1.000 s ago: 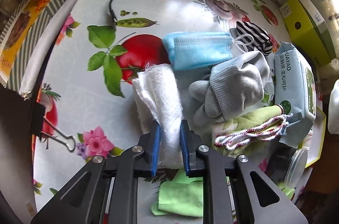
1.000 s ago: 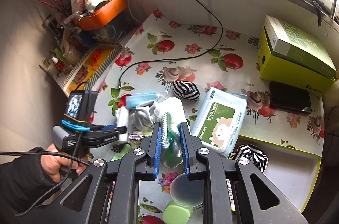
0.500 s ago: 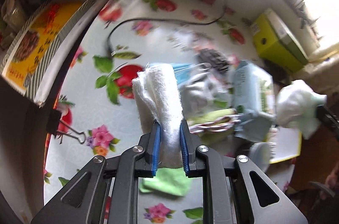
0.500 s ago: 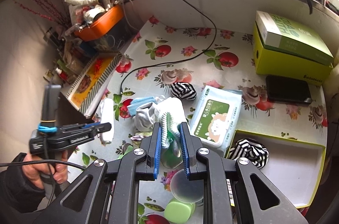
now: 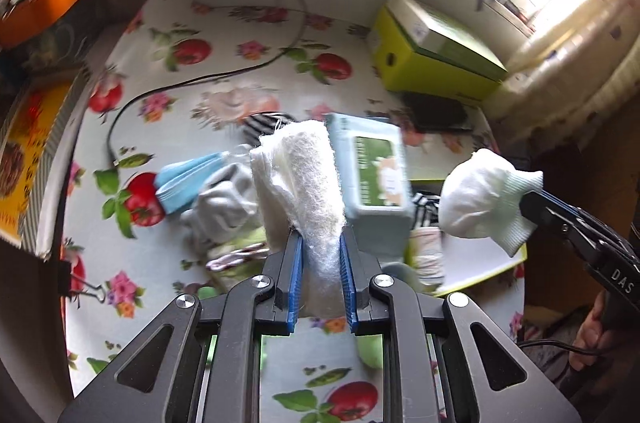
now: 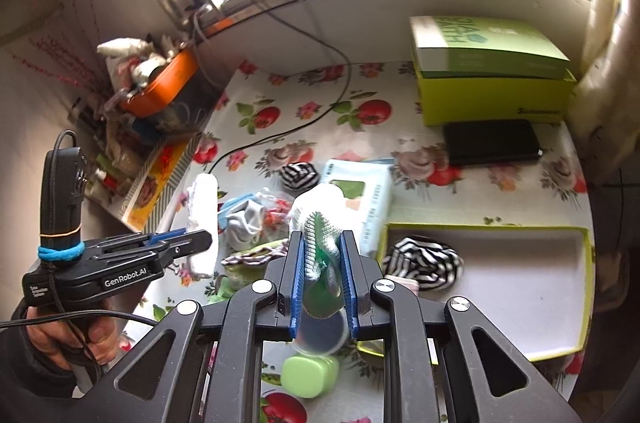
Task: Organize soft objects
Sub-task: 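Lift the white towel and white sock and carry them toward the tray, then lower the sock into the tray and open the right gripper while the left lowers the towel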
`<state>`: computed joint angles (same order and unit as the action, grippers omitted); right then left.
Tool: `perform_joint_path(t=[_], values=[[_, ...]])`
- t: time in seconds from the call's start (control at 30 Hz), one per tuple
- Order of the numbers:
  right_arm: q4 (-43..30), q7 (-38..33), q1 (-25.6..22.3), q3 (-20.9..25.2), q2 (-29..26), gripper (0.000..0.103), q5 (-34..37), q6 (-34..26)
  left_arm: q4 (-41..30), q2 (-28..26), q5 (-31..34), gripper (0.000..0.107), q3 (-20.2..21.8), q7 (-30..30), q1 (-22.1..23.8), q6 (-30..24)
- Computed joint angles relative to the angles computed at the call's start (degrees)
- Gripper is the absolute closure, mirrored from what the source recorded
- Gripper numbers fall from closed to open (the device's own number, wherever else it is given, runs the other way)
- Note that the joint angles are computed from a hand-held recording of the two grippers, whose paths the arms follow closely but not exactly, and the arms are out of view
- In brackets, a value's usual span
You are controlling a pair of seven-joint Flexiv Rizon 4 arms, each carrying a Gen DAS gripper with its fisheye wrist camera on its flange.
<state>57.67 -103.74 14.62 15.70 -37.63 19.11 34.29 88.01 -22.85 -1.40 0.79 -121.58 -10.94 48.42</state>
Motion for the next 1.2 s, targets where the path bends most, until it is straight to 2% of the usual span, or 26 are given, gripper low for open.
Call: perform_joint_path(t=[0.53, 0.93, 1.2], values=[[4.1, 1.8, -3.4, -0.7, 2.0, 0.087, 1.4, 2.8, -11.5, -7.1, -1.5, 0.089, -2.0, 5.3, -2.4, -4.6], [4.9, 5.2, -5.6, -1.8, 1.3, 0.087, 1.0, 3.8, -18.6, -12.4, -3.9, 0.089, -3.1, 9.4, -3.4, -8.0], [4.6, 7.1, -7.4, -1.5, -0.5, 0.087, 1.6, 1.2, -24.2, -16.6, -5.6, 0.089, -3.8, 12.1, -4.0, -11.3]])
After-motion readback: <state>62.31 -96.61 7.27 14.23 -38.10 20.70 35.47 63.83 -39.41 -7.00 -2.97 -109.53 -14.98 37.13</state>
